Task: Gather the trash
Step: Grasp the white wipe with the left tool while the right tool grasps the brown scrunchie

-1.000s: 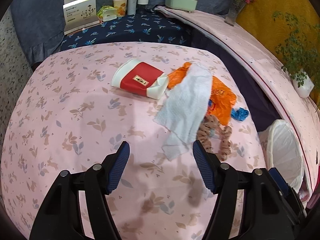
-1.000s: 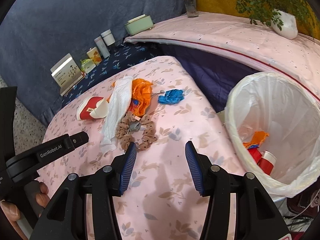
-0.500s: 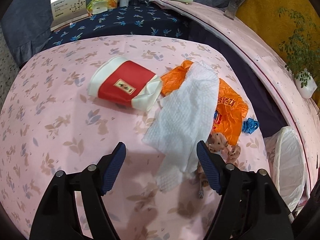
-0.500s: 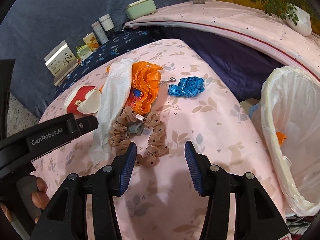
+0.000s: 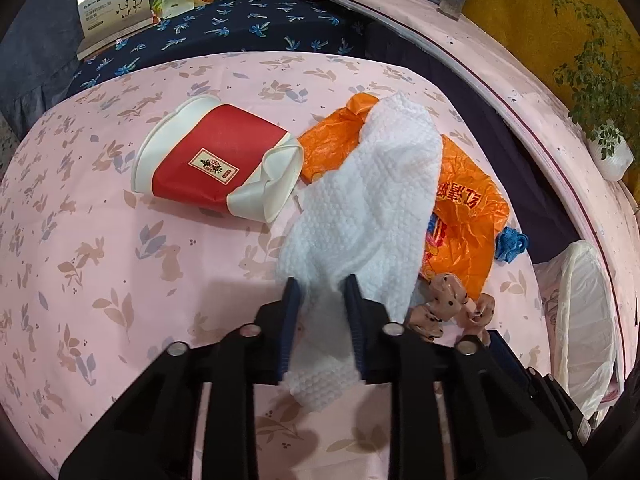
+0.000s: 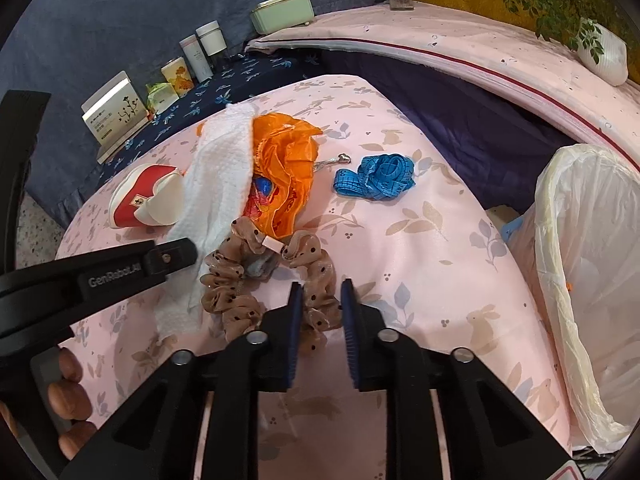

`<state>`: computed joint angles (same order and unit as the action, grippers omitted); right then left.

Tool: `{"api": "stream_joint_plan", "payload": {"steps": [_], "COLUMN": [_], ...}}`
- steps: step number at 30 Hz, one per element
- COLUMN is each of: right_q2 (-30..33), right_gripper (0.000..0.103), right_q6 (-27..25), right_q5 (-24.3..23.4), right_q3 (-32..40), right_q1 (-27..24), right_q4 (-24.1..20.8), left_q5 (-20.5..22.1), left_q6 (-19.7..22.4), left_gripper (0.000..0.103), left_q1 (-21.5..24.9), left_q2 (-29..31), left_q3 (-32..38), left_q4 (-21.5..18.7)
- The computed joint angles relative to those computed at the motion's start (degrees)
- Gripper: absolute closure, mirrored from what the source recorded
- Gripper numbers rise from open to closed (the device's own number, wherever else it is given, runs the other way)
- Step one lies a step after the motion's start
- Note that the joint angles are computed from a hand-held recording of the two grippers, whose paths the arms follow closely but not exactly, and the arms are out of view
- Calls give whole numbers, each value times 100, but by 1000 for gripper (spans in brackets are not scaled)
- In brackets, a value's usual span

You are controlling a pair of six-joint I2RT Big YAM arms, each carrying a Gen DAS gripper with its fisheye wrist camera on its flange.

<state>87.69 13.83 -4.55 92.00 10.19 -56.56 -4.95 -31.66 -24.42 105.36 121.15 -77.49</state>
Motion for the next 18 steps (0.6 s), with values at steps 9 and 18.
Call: {"api": "stream_joint_plan", "payload": {"steps": [9, 18], "right_q2": [-415, -895], "right_gripper": [94, 94], "right_q6": [85, 144], "right_q5": [-195, -263], "right_q3": [-369, -509], "right_q1": [-77, -150], "right_q4": [20, 111], "left_q5": [-98, -316], "left_q6": [-147, -231], "left_gripper": [96, 97], "left_q1": [-118, -358], "left_q2": [-413, -781], "left_q3": [-396, -555], "left_q4": [71, 69]}}
